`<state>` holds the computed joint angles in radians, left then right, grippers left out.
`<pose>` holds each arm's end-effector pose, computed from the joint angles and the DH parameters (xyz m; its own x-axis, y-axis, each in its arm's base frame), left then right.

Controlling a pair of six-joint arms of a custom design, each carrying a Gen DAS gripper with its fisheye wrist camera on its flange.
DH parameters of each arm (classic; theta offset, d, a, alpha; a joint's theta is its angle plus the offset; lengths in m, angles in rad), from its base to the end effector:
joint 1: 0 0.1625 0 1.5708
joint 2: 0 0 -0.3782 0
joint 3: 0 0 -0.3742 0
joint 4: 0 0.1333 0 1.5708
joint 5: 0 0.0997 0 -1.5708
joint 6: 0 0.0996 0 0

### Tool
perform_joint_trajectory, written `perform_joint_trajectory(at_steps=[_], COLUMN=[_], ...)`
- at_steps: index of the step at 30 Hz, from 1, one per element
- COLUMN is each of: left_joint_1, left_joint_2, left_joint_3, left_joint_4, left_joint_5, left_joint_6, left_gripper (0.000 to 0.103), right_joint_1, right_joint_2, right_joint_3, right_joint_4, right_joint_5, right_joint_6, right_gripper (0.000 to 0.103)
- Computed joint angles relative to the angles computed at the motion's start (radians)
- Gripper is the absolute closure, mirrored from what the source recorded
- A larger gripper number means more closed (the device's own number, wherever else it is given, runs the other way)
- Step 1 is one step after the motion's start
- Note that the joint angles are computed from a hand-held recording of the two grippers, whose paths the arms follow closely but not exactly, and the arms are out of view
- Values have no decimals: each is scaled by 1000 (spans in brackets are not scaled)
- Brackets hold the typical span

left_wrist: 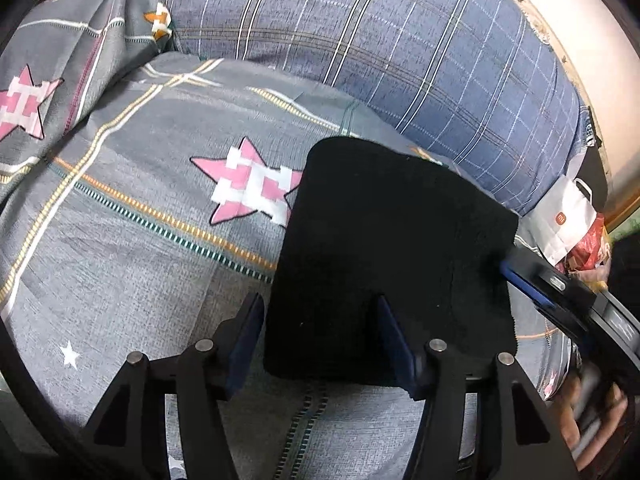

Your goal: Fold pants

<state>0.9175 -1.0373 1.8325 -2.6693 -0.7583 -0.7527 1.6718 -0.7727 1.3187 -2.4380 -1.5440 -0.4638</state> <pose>-0.1831 -0.5775 0.1854 -0.8913 -0.3387 -0.3015 -0.0400 0.7211 -0.6916 0.2075 -0.6993 0.1692 -0.8459 -0.5200 0.1185 -0.5301 0.7954 -0.2937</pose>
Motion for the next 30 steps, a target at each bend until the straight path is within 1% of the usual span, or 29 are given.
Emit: perform_joint_trajectory(at_steps=[2,4,8,9,11,13,14,15,16,17,19,20,22,26,27,28,29,30], left_joint_1=[6,15,13,11,6,-7,-16,-22,-26,-30,-44,-46,-46,-17,0,11,18,22], left_joint_2=[-7,-5,4,3,-1,-7,-7,-7,-6,-4,1,3,1,10,11,11,11,11], left_joint_3=[11,8,-2,-2,-1,5,5,2,0,-3,-4,-1,12,5,-3,-8,-8,-6], left_joint_4=[-14,-25,0,3,14,37,63,86,101,116,152,152,111,28,10,-12,-38,-59], left_joint_5=[-19,-46,-52,-50,-37,2,33,52,62,72,96,95,82,18,-14,-39,-55,-62], left_joint_6=[-1,5,2,-1,-11,-29,-44,-55,-59,-60,-62,-58,-35,2,5,11,18,28], left_gripper=[43,43,42,42,38,34,33,33,33,33,32,33,33,33,33,33,35,39], right_joint_1=[8,10,22,21,24,16,10,8,4,-8,-35,-46,-73,-116,-127,-129,-122,-113], right_joint_2=[54,84,115,116,96,31,-10,-36,-63,-100,-138,-144,-140,-103,-84,-74,-59,-54], right_joint_3=[-59,-87,-93,-98,-81,-1,53,94,140,197,243,249,227,159,125,105,81,74], right_joint_4=[15,14,-47,-43,-41,-74,-98,-124,-164,-209,-212,-210,-171,-104,-64,-44,-37,-39], right_joint_5=[-66,-104,-165,-169,-165,-114,-91,-92,-103,-112,-117,-117,-110,-17,24,38,24,2], right_joint_6=[40,63,35,33,45,50,49,51,55,57,74,88,137,190,206,216,212,194], right_gripper=[67,70,72,72,71,68,64,39,21,20,20,20,21,24,34,46,46,51])
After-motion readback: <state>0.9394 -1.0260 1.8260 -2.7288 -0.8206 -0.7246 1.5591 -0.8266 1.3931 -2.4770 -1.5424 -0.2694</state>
